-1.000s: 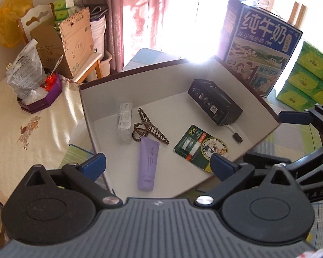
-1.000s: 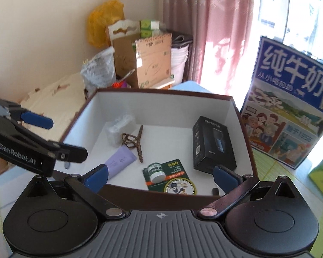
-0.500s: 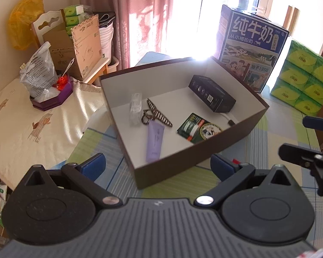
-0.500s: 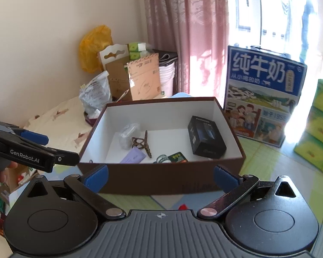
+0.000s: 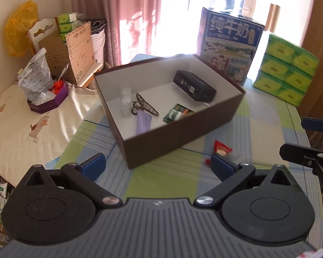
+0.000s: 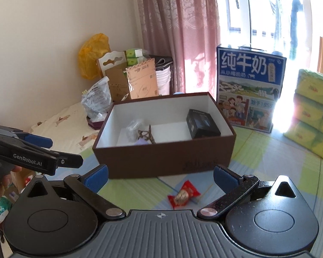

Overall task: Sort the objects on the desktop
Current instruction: 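Withdraw both tools from the box back toward the remaining table items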

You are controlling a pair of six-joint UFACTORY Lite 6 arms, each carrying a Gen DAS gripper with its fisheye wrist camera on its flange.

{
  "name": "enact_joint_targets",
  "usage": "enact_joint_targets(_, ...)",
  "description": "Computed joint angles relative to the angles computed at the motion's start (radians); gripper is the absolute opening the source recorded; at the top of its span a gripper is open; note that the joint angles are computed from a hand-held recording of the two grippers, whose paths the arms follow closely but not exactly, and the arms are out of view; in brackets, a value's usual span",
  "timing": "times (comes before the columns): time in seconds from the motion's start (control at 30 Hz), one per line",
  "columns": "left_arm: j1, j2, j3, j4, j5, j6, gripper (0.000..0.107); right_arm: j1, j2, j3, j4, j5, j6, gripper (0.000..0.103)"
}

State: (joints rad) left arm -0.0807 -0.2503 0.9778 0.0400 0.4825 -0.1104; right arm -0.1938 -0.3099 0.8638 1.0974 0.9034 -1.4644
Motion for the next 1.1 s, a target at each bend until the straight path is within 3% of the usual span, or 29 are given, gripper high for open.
enact_joint_targets(0.23, -0.097, -0.117, -0.149, 0.103, -0.014, -0.103, 0.102, -0.209, -0.153, -0.156, -0.08, 0.116, -0.045, 0.101)
enact_joint_targets(0.47, -0.234, -0.185, -0.244, 0.343, 0.0, -0.352, 0.102, -0.444, -0.223, -0.255, -0.159, 0.218, -0.153, 0.101)
enact_joint_targets(0.67, -0.268, -0.178, -0.265, 0.309, -0.004, -0.349, 0.102, -0.596, -0.199, -0.274, -0.212, 0.273, -0.218, 0.101)
enact_joint_targets(0.83, -0.298, -0.14, -0.271, 0.365, -0.024, -0.407, 0.102, -0.603, -0.158, -0.3, -0.229, 0.174, -0.24, 0.101)
enact_joint_targets(1.1, -0.273, -0.009, -0.247, 0.282, -0.105, -0.316, 0.102, -0.548, -0.025, -0.397, -0.088, -0.168, -0.434, 0.101)
